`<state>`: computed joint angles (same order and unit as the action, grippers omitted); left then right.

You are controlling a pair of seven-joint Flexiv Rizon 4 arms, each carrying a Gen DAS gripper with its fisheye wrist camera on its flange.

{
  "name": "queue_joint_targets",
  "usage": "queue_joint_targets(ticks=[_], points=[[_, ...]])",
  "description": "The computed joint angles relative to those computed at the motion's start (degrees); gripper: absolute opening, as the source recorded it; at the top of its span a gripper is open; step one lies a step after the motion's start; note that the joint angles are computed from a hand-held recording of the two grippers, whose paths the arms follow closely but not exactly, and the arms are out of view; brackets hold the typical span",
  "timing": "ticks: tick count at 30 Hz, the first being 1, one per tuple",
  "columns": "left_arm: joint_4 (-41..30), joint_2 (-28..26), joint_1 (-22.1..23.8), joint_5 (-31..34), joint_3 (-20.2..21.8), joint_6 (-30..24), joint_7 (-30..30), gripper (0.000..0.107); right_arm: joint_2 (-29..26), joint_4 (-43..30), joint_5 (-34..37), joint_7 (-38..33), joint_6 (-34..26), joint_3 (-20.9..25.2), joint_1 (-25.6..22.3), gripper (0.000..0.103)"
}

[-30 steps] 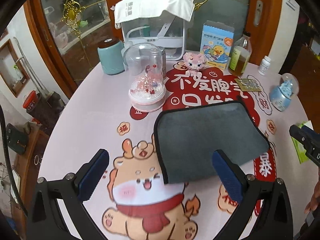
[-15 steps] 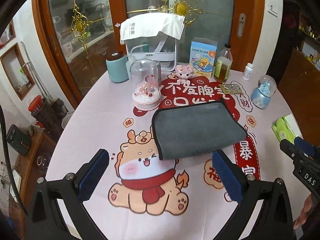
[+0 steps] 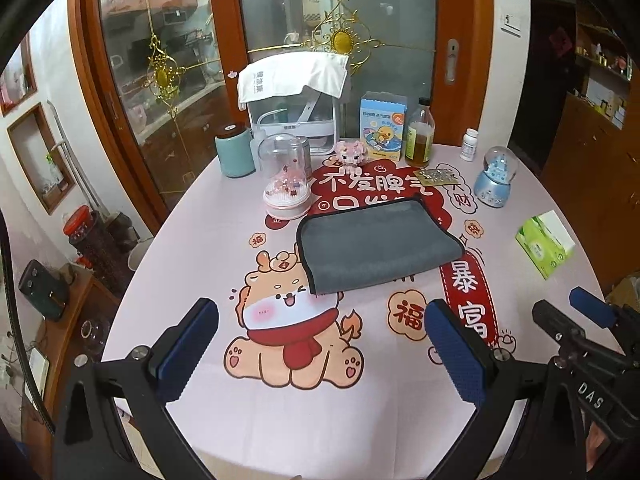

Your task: Fold towel

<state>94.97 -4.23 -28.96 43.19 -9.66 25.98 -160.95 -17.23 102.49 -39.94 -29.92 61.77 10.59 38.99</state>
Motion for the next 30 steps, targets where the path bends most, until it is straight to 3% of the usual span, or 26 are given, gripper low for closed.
queue_joint_targets(ticks=[12, 30], points=[[2.17, 0.36, -1.21, -2.08, -1.0, 0.01, -1.0, 0.102, 2.91, 2.97, -1.64, 3.9, -1.31, 1.29, 0.21, 0.06], [3.85, 1.79, 1.32, -4.07, -0.08, 2.47, 0.9, 0.102, 0.85, -1.31, -1.17, 5.26, -5.91, 1.39, 1.85, 0.06]])
